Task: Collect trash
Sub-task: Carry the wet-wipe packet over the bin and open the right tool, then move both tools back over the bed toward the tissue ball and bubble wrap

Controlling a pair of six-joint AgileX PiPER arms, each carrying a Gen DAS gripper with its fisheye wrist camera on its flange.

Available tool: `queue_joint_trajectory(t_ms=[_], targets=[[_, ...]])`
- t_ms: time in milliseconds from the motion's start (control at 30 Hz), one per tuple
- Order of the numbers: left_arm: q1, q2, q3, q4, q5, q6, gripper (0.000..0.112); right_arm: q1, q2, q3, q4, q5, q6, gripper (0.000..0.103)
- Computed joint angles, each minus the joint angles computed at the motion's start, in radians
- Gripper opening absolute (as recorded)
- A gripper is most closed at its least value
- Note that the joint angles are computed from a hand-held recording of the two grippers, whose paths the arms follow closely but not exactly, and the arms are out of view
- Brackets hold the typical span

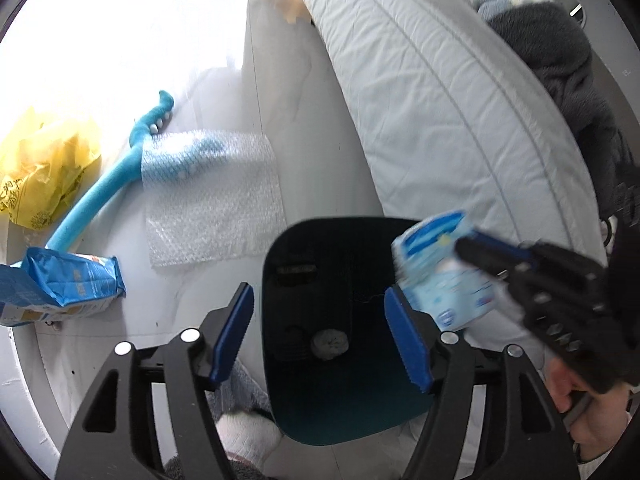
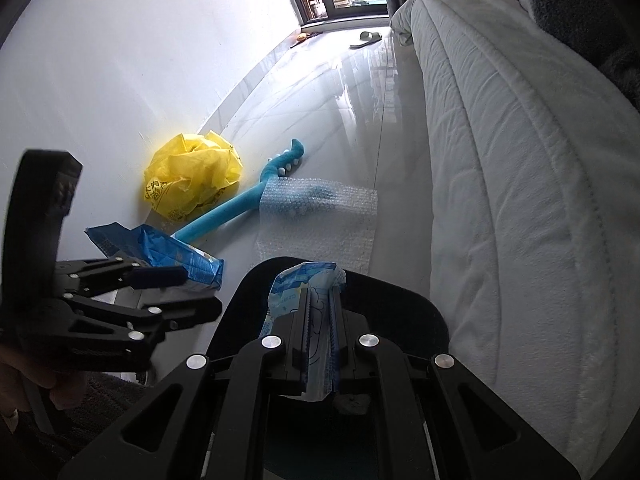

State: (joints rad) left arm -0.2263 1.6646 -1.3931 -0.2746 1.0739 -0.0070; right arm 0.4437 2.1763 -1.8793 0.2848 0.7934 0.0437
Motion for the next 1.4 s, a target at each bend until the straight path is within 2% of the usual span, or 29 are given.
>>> queue_joint_trajectory(t_ms=[167, 600, 833, 867, 900, 933, 967, 1200, 1267, 1400], targets=[[0.009, -0.043, -0.021, 0.024, -0.033, 0.006, 0.076, 0.018, 0.063, -0.039, -0.009, 0.035, 0.025, 0.009], [-0.034, -0.138, -0.058, 0.049, -0.143, 0.043, 0.079, 0.040, 0.170, -0.106, -0.022, 0.139, 0.061, 0.009], [-0.062, -0.168, -0.074, 0.027, -0.195, 0.042, 0.081, 0.050, 0.189, -0.123, -0.019, 0.182, 0.051, 0.013], [-0.068, -0.176, -0.078, 0.033, -0.210, 0.037, 0.081, 0.052, 0.183, -0.121, -0.017, 0.182, 0.050, 0.017], [-0.074, -0.181, -0.080, 0.039, -0.224, 0.033, 0.081, 0.052, 0.170, -0.107, -0.016, 0.175, 0.047, 0.022], [-0.082, -0.189, -0.085, 0.052, -0.241, 0.020, 0.082, 0.051, 0.151, -0.087, -0.012, 0.164, 0.041, 0.037], [-0.088, -0.196, -0.091, 0.060, -0.255, 0.009, 0.082, 0.049, 0.127, -0.056, -0.001, 0.141, 0.027, 0.046], [-0.163, -0.218, -0.151, 0.132, -0.324, -0.087, 0.084, 0.026, -0.062, 0.109, 0.054, 0.026, -0.043, 0.047], [-0.186, -0.216, -0.167, 0.151, -0.336, -0.114, 0.085, 0.019, -0.135, 0.177, 0.069, -0.029, -0.069, 0.052], [-0.234, -0.208, -0.196, 0.169, -0.360, -0.161, 0.087, -0.006, -0.254, 0.275, 0.107, -0.112, -0.124, 0.056]])
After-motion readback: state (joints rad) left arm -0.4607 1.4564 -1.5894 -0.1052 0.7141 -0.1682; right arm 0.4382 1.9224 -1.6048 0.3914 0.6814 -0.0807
